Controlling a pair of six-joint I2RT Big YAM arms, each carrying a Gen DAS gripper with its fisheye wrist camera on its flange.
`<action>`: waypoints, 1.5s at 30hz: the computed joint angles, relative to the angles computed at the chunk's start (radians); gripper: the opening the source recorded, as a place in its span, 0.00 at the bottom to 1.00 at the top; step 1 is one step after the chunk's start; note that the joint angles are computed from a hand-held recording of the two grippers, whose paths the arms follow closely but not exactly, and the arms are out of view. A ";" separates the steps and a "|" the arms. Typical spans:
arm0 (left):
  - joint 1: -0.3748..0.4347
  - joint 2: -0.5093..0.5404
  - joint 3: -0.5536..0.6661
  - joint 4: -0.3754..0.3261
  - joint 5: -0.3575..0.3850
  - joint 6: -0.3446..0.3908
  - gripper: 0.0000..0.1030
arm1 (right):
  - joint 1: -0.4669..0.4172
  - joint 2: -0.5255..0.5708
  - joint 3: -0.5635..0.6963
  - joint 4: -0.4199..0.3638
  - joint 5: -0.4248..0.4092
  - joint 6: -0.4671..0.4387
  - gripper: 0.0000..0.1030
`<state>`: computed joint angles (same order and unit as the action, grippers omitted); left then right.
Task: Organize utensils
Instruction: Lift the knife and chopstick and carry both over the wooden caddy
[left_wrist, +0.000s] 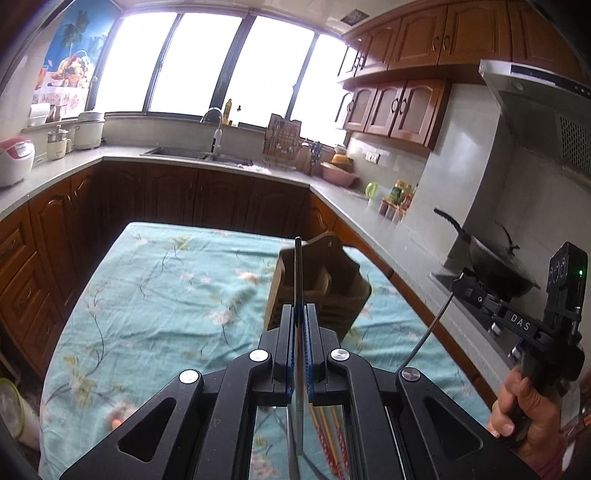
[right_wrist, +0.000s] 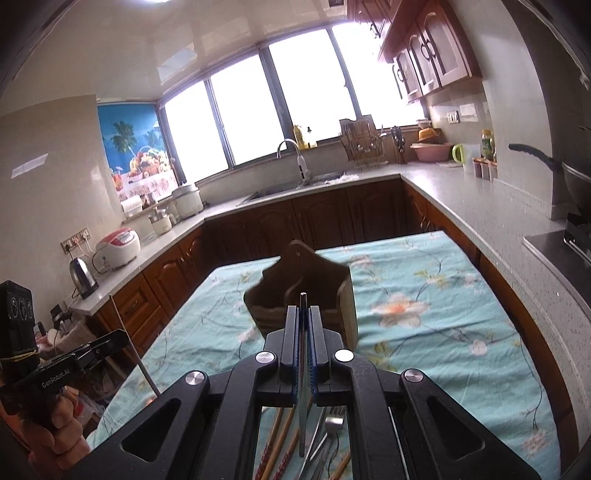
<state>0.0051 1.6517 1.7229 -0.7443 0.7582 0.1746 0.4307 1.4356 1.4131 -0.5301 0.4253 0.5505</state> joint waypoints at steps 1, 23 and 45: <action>-0.003 0.004 0.005 0.015 -0.002 -0.011 0.02 | -0.004 0.003 0.005 0.007 -0.002 -0.005 0.04; -0.154 0.313 0.364 0.262 -0.173 -0.278 0.02 | -0.140 0.150 0.255 0.155 0.031 -0.140 0.04; -0.291 0.629 0.654 0.197 -0.353 -0.277 0.03 | -0.197 0.260 0.163 0.228 -0.085 -0.042 0.04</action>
<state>-0.2863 2.2805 2.3772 -0.5475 0.4056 -0.1019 0.2333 1.6959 1.5766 -0.3025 0.3399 0.5089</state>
